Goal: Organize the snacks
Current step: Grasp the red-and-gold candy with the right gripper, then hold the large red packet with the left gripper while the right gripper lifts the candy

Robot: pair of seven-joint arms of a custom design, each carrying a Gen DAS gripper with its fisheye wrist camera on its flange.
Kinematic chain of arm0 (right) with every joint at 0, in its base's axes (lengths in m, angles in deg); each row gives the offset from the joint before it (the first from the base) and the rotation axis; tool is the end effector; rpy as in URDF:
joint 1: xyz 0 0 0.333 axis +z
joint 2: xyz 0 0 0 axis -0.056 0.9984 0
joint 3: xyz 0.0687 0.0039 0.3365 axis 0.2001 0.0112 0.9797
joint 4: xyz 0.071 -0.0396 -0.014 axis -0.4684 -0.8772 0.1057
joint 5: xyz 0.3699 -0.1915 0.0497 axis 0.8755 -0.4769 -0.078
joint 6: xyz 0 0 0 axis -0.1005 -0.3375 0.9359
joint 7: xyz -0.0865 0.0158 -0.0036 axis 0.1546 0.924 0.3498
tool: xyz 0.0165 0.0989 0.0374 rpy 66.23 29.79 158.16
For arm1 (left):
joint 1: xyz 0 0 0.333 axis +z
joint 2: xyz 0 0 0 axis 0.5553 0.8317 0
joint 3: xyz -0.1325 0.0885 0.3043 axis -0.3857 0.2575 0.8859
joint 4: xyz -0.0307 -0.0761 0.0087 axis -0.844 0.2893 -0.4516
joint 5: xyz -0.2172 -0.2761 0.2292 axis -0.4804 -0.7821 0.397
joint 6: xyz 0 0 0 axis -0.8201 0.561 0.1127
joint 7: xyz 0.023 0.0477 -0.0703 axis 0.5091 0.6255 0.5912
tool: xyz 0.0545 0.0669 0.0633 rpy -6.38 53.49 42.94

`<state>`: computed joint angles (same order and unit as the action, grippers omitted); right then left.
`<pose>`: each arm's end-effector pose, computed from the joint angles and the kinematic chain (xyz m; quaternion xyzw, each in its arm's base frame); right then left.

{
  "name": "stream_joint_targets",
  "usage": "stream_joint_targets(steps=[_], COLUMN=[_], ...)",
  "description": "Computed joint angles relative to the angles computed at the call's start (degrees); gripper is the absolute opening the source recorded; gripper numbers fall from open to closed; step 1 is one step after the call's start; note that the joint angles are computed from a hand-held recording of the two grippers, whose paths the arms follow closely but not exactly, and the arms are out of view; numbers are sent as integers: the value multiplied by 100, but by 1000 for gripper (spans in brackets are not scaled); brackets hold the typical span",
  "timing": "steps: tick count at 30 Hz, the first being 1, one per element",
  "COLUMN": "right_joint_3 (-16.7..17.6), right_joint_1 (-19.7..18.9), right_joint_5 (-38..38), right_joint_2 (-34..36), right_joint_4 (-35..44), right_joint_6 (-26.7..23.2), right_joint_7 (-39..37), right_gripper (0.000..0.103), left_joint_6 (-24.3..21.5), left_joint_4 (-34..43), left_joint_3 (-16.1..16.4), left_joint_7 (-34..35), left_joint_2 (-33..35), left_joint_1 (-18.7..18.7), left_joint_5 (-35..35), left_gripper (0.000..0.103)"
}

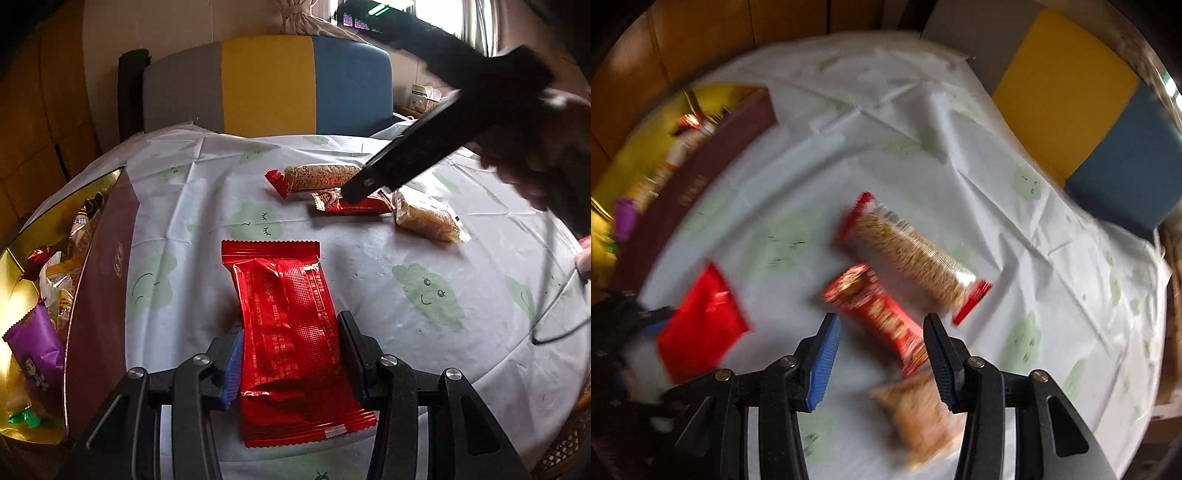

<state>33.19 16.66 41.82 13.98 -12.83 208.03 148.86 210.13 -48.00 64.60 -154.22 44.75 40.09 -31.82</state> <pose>0.6771 0.2578 0.3714 -0.7304 0.6568 -0.1741 0.0692 0.6281 -0.0383 0.3126 -0.3144 0.8707 -0.3593 0.1180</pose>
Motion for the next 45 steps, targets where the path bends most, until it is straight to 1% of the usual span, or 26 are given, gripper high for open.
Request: stream_joint_targets(steps=[3,4,5,7,10,12,14,16,18,20,23,26,27,28,29,31,33,35,41,42,43,44,45], right_joint_3=[32,65,76,52,67,164,193,324,348,306,229,101,54,20,31,131,179,239,195,190,98,205,222], right_joint_1=[-41,-54,-46,24,113,117,205,204,291,391,435,584,655,678,674,587,504,474,527,539,611,488,444], right_joint_5=[157,244,297,305,384,548,586,764,727,528,283,-294,-520,-707,-812,-811,-789,-721,-1030,-1090,-1026,-992,-886], right_joint_2=[325,425,475,439,361,256,124,-104,-288,-482,-602,-767,-932,-973,-1028,-1048,-1123,-1123,-1089,-1115,-958,-976,-1012], right_joint_4=[412,543,600,532,410,244,70,-301,-613,-964,-1307,-1676,-1966,-2082,-2176,-2132,-2251,-2224,-2116,-2156,-1997,-2038,-2105], right_joint_6=[-310,-432,-464,-316,-235,-148,-192,-44,24,289,855,1296,1486,1667,1718,1538,1583,1506,1320,1329,1386,1431,1515], right_joint_7=[-182,-264,-275,-120,144,235,418,452,554,794,1164,1589,1851,2059,2134,1898,1795,1693,1597,1630,1569,1625,1619], right_gripper=[46,37,32,25,25,25,25,26,26,26,26,26,26,26,26,26,26,26,26,26,26,26,26], left_joint_6=[-5,-24,-56,-80,-44,-94,-141,-155,-98,-51,12,95,153,182,214,275,374,432,481,484,468,452,444], left_joint_4=[-7,-2,6,10,-5,16,33,42,19,-1,-4,-22,-37,-54,-57,-71,-116,-153,-256,-278,-286,-295,-301], left_joint_3=[-9,-4,2,1,-3,17,26,24,8,2,17,25,21,16,12,5,-14,2,7,16,30,41,45], left_joint_7=[63,57,36,42,79,1,-53,-76,-27,-6,-83,-214,-237,-254,-294,-374,-387,-530,-659,-683,-725,-746,-740], left_joint_2=[4,9,14,19,12,21,28,32,19,7,-2,-21,-31,-45,-47,-55,-85,-118,-204,-225,-237,-249,-256], left_joint_1=[14,17,23,34,22,19,24,30,25,14,-22,-51,-66,-70,-81,-90,-101,-125,-90,-92,-96,-98,-98], left_joint_5=[-58,-54,-42,-68,-113,-43,18,36,3,-15,74,200,235,261,292,334,332,429,488,512,560,611,642], left_gripper=[47,47,47,47,47,47,47,47,47,47,47,47,47,47,47,47,47,47,47,46,46,46,46])
